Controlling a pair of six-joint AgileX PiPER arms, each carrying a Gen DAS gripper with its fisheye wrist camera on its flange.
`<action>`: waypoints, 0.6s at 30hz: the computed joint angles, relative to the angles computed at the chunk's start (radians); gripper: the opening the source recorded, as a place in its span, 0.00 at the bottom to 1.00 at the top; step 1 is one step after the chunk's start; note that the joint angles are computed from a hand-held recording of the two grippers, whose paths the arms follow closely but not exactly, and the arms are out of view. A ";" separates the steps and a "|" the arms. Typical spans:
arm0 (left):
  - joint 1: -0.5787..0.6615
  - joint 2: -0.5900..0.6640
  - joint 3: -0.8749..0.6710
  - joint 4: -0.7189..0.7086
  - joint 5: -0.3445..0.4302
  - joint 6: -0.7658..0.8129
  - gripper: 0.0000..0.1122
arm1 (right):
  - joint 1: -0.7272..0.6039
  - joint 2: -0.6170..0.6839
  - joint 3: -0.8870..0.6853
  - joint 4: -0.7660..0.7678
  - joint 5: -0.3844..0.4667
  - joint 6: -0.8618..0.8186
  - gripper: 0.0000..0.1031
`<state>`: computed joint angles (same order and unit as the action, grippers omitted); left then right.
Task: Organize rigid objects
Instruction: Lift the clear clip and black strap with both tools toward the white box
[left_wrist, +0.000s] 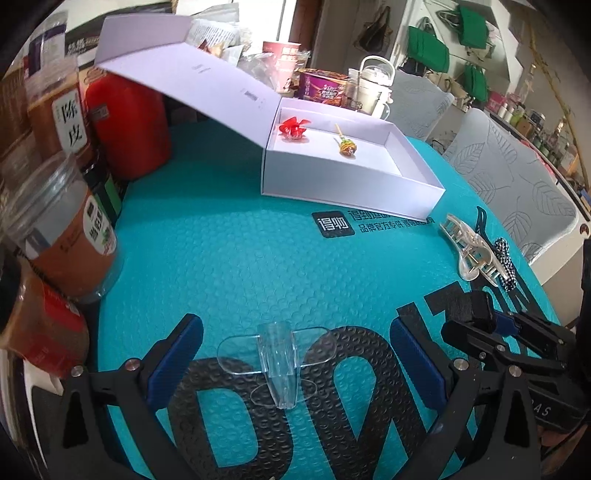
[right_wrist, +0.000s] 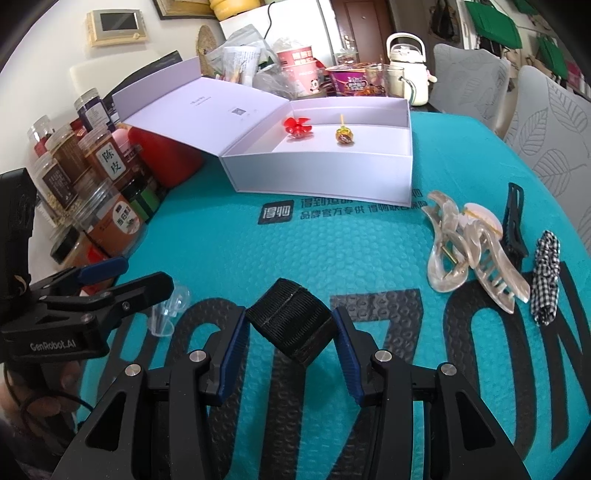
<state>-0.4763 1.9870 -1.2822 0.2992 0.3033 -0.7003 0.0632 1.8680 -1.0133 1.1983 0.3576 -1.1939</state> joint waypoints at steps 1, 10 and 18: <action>0.000 0.004 0.001 -0.010 -0.001 -0.003 0.92 | 0.002 -0.001 0.005 0.001 -0.005 -0.002 0.44; -0.024 0.073 -0.018 0.123 0.009 -0.179 0.92 | -0.005 0.002 0.029 0.001 -0.014 -0.008 0.44; -0.025 0.098 -0.017 0.212 -0.002 -0.261 0.85 | -0.011 -0.002 0.036 0.013 -0.026 -0.016 0.44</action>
